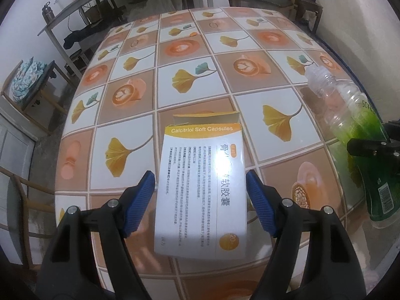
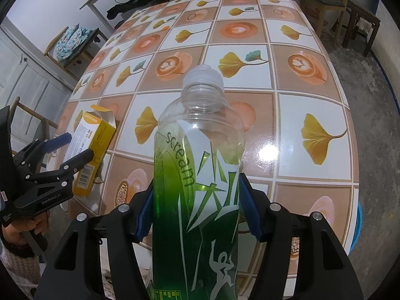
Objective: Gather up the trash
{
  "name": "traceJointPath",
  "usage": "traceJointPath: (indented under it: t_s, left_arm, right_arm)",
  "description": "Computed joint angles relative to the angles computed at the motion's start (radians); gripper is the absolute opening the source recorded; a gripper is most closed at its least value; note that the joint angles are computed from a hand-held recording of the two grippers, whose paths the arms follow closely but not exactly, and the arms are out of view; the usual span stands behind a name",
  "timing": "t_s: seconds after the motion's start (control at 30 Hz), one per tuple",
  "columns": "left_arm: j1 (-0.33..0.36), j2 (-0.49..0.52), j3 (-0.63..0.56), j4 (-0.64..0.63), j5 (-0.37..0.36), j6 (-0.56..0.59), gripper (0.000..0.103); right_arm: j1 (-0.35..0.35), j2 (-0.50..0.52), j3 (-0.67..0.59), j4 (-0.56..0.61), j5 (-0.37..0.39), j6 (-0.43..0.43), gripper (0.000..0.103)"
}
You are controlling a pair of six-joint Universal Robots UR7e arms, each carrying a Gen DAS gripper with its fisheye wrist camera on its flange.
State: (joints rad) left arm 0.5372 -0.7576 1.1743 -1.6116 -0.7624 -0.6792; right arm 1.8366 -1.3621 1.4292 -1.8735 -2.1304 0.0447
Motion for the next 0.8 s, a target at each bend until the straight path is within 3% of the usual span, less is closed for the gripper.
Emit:
traceJointPath:
  t_s: [0.8]
  left_arm:
    - [0.002,0.0,-0.005,0.021,0.018,-0.006,0.071]
  right_arm:
    - [-0.026,0.004,-0.01,0.029,0.062,0.013,0.062]
